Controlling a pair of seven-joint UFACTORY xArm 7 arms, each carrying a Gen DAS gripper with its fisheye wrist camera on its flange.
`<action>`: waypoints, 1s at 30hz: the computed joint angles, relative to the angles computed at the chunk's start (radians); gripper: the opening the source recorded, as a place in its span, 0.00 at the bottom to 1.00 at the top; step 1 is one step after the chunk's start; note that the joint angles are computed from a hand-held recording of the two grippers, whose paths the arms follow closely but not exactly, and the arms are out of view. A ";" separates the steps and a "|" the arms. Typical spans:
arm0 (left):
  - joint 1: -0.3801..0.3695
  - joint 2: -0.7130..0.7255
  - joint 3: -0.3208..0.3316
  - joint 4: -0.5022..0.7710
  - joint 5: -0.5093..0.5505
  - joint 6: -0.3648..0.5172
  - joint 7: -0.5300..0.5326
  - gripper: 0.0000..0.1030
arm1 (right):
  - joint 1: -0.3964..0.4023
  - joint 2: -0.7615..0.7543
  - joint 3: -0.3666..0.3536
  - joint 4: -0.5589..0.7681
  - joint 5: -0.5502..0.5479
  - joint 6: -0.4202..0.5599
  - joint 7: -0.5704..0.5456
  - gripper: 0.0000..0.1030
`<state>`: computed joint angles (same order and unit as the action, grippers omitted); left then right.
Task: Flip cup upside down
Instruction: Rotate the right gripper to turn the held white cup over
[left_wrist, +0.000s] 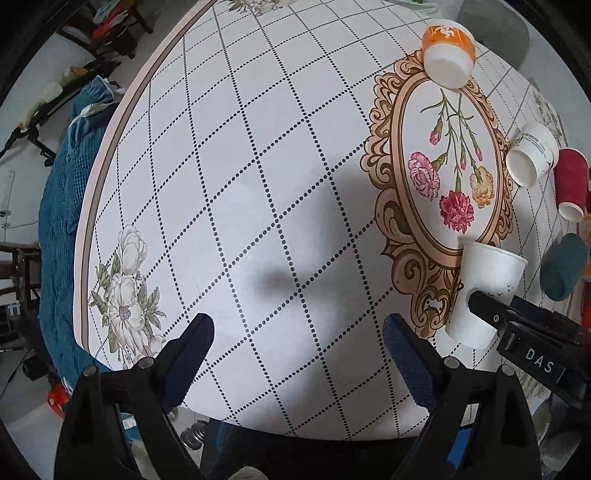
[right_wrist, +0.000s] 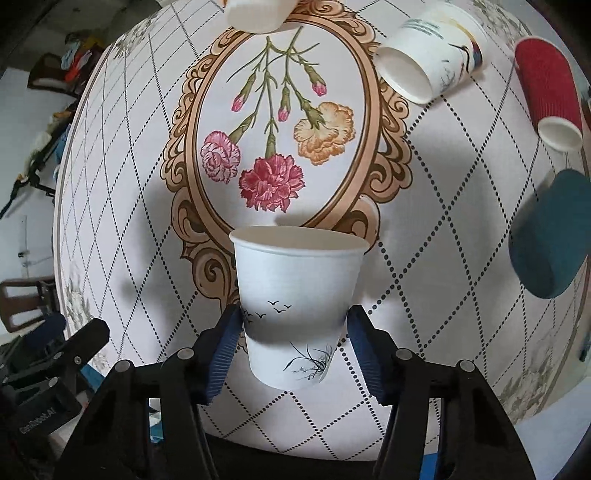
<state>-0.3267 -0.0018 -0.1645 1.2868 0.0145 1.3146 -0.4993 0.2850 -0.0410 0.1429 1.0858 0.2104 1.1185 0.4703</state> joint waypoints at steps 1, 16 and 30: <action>0.000 -0.001 0.001 -0.001 -0.001 -0.002 0.004 0.91 | 0.000 -0.005 0.000 -0.004 -0.007 0.004 -0.002 0.60; 0.002 -0.002 0.000 -0.004 0.004 -0.007 0.028 0.93 | 0.009 -0.018 0.004 -0.014 -0.034 -0.010 0.020 0.69; 0.004 -0.029 0.001 -0.032 -0.002 -0.036 -0.015 0.96 | 0.039 -0.103 0.048 0.105 -0.340 0.148 -0.280 0.84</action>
<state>-0.3231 -0.0308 -0.1637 1.2552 0.0123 1.2788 -0.5139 0.3241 -0.1439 0.1909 1.1908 -0.1300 1.2664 0.1907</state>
